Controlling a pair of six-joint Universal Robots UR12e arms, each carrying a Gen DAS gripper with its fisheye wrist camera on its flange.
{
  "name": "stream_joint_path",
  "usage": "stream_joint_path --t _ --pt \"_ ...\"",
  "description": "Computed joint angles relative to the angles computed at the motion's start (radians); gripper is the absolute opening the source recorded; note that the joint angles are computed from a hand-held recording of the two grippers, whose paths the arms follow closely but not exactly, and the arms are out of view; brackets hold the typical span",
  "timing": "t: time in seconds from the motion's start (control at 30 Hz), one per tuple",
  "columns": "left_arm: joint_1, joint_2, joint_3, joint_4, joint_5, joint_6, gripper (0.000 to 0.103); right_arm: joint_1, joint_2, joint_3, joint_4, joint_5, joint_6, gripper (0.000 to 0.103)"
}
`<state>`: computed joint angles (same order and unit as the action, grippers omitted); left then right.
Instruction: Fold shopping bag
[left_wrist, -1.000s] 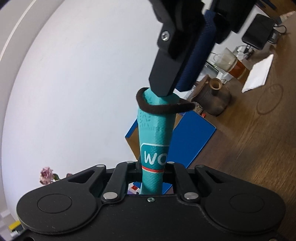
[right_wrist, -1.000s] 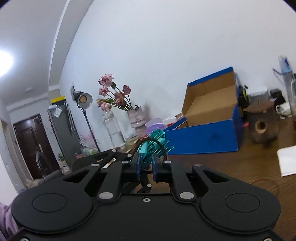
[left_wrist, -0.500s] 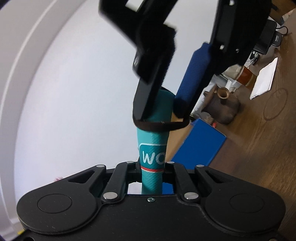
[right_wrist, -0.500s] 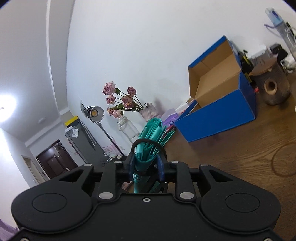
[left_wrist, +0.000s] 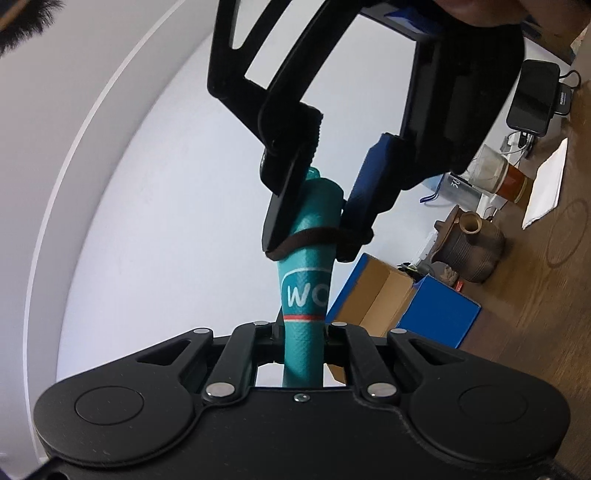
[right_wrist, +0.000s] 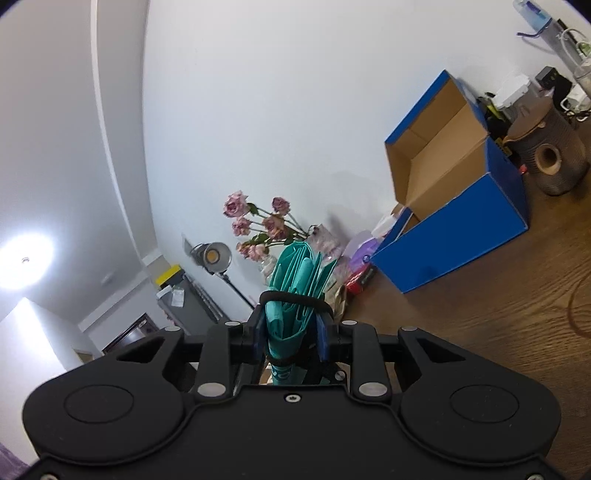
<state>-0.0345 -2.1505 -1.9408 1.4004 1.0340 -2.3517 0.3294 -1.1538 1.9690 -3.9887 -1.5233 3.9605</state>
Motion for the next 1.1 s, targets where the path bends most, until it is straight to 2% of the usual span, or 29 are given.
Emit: stream_joint_path --t 0.2,0.33,0.43,0.53,0.63,0.77,0.83,0.93,1.1 --pt "0.030 -0.020 0.026 0.063 -0.092 0.029 0.007 -0.004 -0.007 0.004 0.004 0.021 0.009 0.029" --pt "0.042 -0.028 0.036 0.096 -0.148 0.044 0.007 0.004 -0.010 0.003 0.005 -0.009 -0.016 0.031" --pt "0.052 -0.033 0.045 0.131 -0.192 0.026 0.007 0.007 -0.016 0.004 0.014 -0.031 -0.029 0.034" --pt "0.068 -0.039 0.056 0.196 -0.241 -0.015 0.007 -0.003 -0.026 0.008 0.029 -0.006 -0.034 0.035" --pt "0.081 -0.036 0.059 0.220 -0.290 -0.025 0.007 -0.014 -0.041 0.012 0.050 0.015 -0.062 0.036" --pt "0.099 -0.030 0.052 0.233 -0.363 -0.015 0.007 -0.010 -0.062 0.014 0.093 -0.013 -0.139 0.035" --pt "0.096 -0.033 0.051 0.208 -0.378 0.022 0.007 -0.013 -0.076 0.021 0.120 0.010 -0.161 0.037" --pt "0.104 -0.039 0.059 0.220 -0.408 0.051 0.007 -0.018 -0.096 0.028 0.178 0.041 -0.206 0.041" --pt "0.106 -0.044 0.069 0.197 -0.456 0.092 0.007 -0.019 -0.146 0.032 0.334 0.060 -0.383 0.040"
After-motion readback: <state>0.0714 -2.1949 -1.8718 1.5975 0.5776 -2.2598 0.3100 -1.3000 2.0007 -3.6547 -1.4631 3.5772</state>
